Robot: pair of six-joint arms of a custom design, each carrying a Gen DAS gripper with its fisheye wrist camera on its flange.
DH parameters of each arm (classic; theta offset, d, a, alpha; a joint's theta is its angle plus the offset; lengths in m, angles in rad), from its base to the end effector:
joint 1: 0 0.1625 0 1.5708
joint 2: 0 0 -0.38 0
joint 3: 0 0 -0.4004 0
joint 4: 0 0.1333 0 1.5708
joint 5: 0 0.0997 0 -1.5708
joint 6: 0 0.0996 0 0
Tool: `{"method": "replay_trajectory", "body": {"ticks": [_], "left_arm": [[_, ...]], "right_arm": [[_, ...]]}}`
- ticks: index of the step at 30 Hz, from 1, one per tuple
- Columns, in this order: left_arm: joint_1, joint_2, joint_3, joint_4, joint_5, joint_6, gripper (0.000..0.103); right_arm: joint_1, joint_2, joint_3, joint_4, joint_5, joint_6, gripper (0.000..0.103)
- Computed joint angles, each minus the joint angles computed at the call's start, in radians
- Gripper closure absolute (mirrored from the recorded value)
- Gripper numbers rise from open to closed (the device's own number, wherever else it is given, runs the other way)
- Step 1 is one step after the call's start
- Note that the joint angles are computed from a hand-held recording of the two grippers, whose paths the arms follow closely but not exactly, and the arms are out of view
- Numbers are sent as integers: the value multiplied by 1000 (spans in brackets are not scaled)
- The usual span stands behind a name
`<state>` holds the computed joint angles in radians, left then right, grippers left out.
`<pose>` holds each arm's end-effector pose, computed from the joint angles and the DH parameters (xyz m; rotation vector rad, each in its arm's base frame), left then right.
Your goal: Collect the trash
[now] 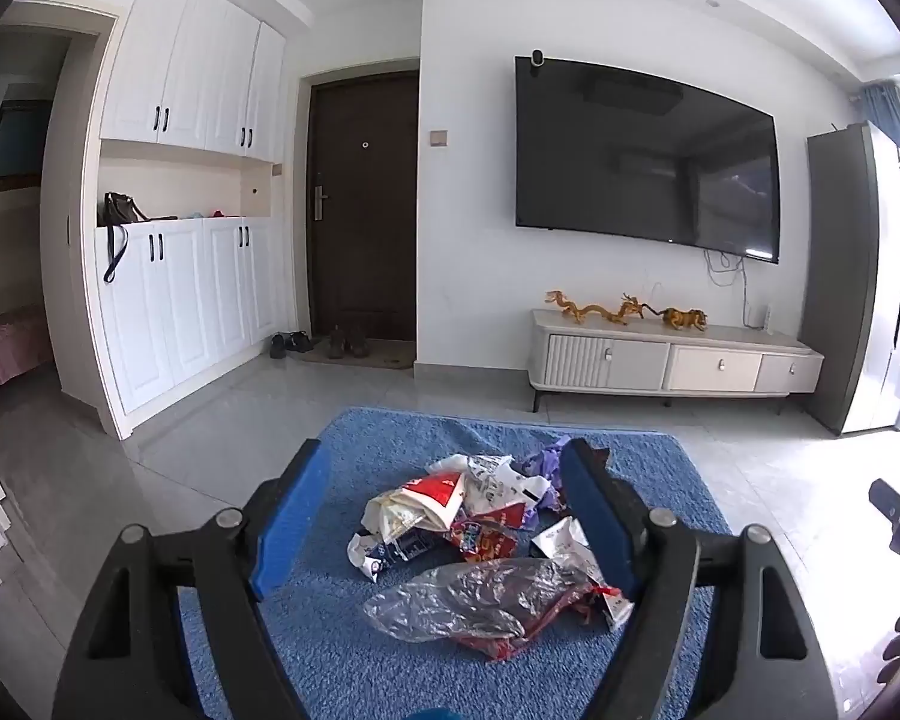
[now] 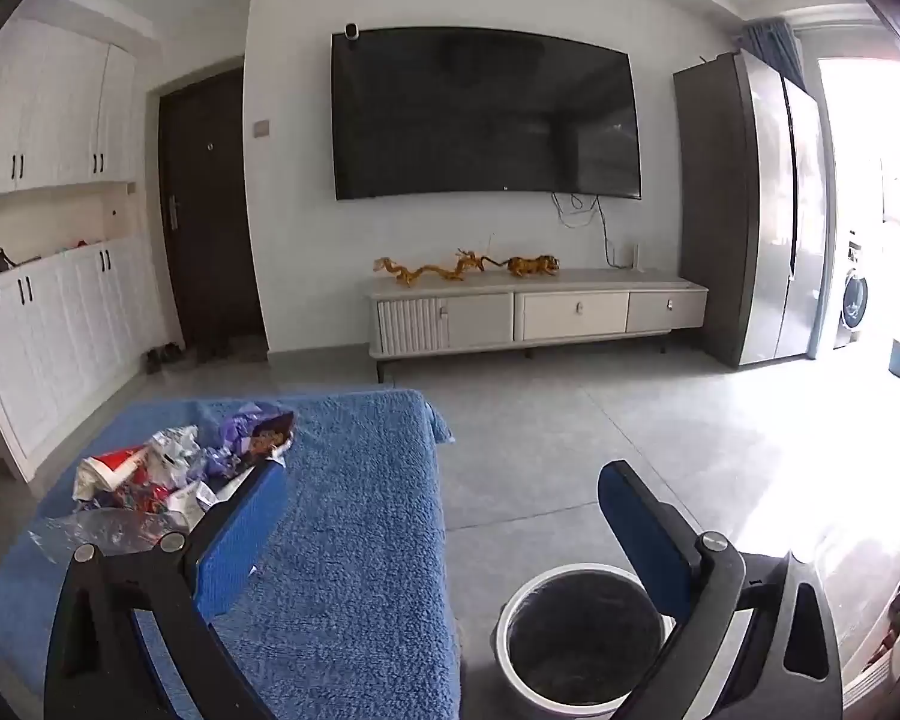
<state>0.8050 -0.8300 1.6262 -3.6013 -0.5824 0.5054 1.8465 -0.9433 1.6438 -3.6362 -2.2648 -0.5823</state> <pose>-0.2745 -0.5978 0.2328 0.5404 1.9493 -1.4616 0.2370 -0.5820 0.2940 0.2809 -1.9488 1.4130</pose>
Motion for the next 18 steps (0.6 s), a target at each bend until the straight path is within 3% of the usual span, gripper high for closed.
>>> {"method": "replay_trajectory", "body": {"ticks": [6,11,18], "left_arm": [[24,40,-60,6,4,34,25],[46,44,-87,94,-21,-17,25],[71,64,-123,162,-44,-44,25]], "right_arm": [[-22,-7,6,21,29,36,0],[-44,-5,-3,35,69,49,0],[-40,20,-47,92,61,15,0]]}}
